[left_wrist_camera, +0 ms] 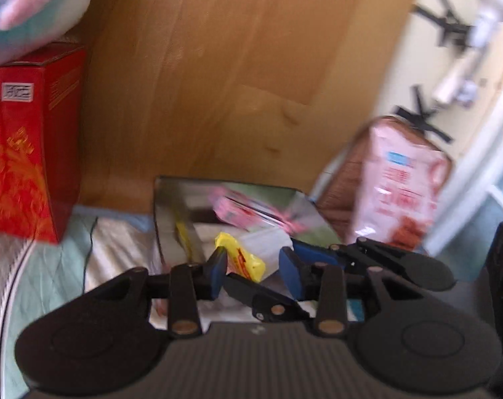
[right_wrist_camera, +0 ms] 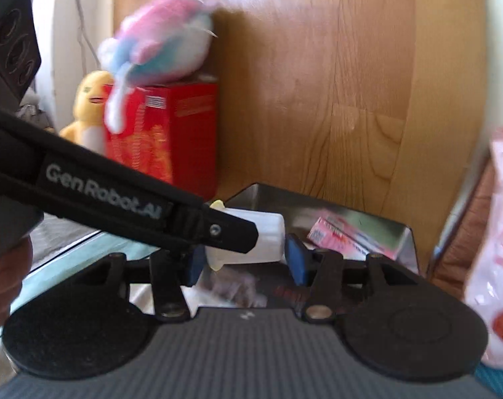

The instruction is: Organize snacks

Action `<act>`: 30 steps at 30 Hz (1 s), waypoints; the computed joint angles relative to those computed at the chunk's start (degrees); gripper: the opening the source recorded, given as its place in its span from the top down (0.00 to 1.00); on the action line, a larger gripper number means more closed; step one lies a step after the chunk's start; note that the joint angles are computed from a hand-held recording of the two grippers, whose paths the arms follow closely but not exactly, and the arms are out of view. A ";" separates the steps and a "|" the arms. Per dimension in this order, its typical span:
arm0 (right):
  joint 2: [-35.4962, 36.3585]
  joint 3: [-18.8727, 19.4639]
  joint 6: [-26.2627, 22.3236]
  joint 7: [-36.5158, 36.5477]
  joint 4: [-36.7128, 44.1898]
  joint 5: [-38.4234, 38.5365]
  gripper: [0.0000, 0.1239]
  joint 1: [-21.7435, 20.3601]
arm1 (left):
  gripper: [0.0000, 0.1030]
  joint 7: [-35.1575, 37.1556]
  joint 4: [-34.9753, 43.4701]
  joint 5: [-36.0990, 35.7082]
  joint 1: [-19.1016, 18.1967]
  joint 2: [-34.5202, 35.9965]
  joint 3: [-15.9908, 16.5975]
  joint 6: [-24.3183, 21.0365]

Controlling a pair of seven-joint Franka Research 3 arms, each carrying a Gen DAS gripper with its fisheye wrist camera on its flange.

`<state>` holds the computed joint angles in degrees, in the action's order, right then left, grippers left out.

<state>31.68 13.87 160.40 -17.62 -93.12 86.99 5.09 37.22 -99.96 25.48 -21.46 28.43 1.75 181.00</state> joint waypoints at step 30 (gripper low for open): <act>-25.74 -11.91 -15.64 9.26 -40.62 6.53 0.52 -2.49 | 0.54 -5.19 -33.23 1.02 6.43 -12.47 -12.27 20.30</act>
<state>5.94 1.96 144.76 -8.35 -133.74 93.52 2.61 32.03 -133.18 26.50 -15.03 15.96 -10.52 201.30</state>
